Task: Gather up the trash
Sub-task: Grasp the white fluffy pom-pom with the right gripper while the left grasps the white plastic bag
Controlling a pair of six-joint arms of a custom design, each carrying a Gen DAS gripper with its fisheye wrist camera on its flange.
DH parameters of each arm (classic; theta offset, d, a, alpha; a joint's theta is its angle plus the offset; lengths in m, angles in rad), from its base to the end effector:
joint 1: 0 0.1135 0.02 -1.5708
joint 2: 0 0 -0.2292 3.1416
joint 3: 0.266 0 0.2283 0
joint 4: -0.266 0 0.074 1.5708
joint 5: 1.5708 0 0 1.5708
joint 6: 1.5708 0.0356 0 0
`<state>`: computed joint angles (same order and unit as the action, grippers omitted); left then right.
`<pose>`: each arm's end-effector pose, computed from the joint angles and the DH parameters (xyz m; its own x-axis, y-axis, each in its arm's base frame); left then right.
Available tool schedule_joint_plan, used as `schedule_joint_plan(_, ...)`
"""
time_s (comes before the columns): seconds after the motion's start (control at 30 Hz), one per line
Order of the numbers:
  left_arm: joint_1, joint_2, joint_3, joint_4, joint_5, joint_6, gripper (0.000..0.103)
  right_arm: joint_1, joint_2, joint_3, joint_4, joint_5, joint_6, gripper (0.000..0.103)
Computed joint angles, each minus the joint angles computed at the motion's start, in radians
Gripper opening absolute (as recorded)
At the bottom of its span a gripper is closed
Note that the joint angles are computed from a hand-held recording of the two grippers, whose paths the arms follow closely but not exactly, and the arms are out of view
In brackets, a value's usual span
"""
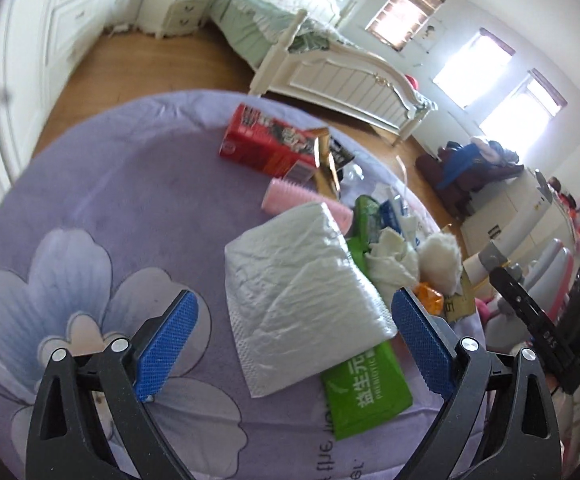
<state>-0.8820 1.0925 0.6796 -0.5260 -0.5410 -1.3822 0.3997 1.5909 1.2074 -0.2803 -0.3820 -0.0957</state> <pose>0.1426 -0.1444 0.1992 -0.5563 -0.6491 -0.5189 -0.4160 0.7581 -0.5023 0.3040 0.1428 0.2499 -0.5046 -0.3094 -0.8060 -0.6829 0.7142 0.1534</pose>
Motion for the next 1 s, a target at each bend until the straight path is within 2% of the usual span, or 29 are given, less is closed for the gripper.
schedule_joint_plan(0.1, 0.069, -0.002, -0.065, 0.126, 0.097, 0.042, 0.097, 0.059, 0.066, 0.072, -0.031, 0.072, -0.009, 0.089)
schedule_joint_plan(0.2, 0.097, 0.026, -0.064, 0.181, 0.123, 0.094, 0.097, 0.097, 0.166, 0.17, -0.093, 0.156, -0.03, 0.087)
schedule_joint_plan(0.23, 0.106, 0.039, -0.062, 0.201, 0.136, 0.103, 0.097, 0.105, 0.193, 0.195, -0.114, 0.176, -0.036, 0.076)
schedule_joint_plan(0.27, 0.101, 0.064, -0.041, 0.195, 0.122, 0.113, 0.097, 0.11, 0.224, 0.225, -0.146, 0.174, -0.044, 0.07)
schedule_joint_plan(0.33, 0.086, 0.108, -0.018, 0.2, 0.087, 0.158, 0.095, 0.121, 0.233, 0.221, -0.148, 0.191, -0.052, 0.049)
schedule_joint_plan(0.4, 0.085, 0.161, 0.01, 0.196, 0.09, 0.178, 0.064, 0.122, 0.22, 0.205, -0.149, 0.18, -0.057, 0.041)
schedule_joint_plan(0.43, 0.087, 0.174, 0.017, 0.188, 0.084, 0.186, 0.061, 0.117, 0.203, 0.19, -0.142, 0.163, -0.05, 0.04)
schedule_joint_plan(0.47, 0.082, 0.186, 0.023, 0.183, 0.067, 0.193, 0.049, 0.109, 0.184, 0.174, -0.14, 0.138, -0.044, 0.037)
schedule_joint_plan(0.5, 0.082, 0.192, 0.031, 0.17, 0.056, 0.209, 0.039, 0.105, 0.165, 0.161, -0.138, 0.115, -0.031, 0.037)
schedule_joint_plan(0.7, 0.025, 0.135, 0.008, 0.147, -0.038, 0.182, 0.02, 0.067, 0.011, 0.04, -0.069, -0.046, 0.036, 0.036)
schedule_joint_plan(0.83, -0.04, 0.068, 0.017, 0.071, -0.133, 0.134, 0.014, 0.0, -0.061, -0.008, -0.033, -0.2, 0.111, 0.036)
schedule_joint_plan(0.93, -0.073, 0.051, 0.049, 0.008, -0.167, 0.12, 0.014, -0.029, -0.131, -0.057, 0.006, -0.211, 0.133, 0.036)
schedule_joint_plan(1.0, -0.074, 0.053, 0.062, -0.014, -0.152, 0.113, 0.014, -0.054, -0.167, -0.079, 0.014, -0.222, 0.135, 0.036)
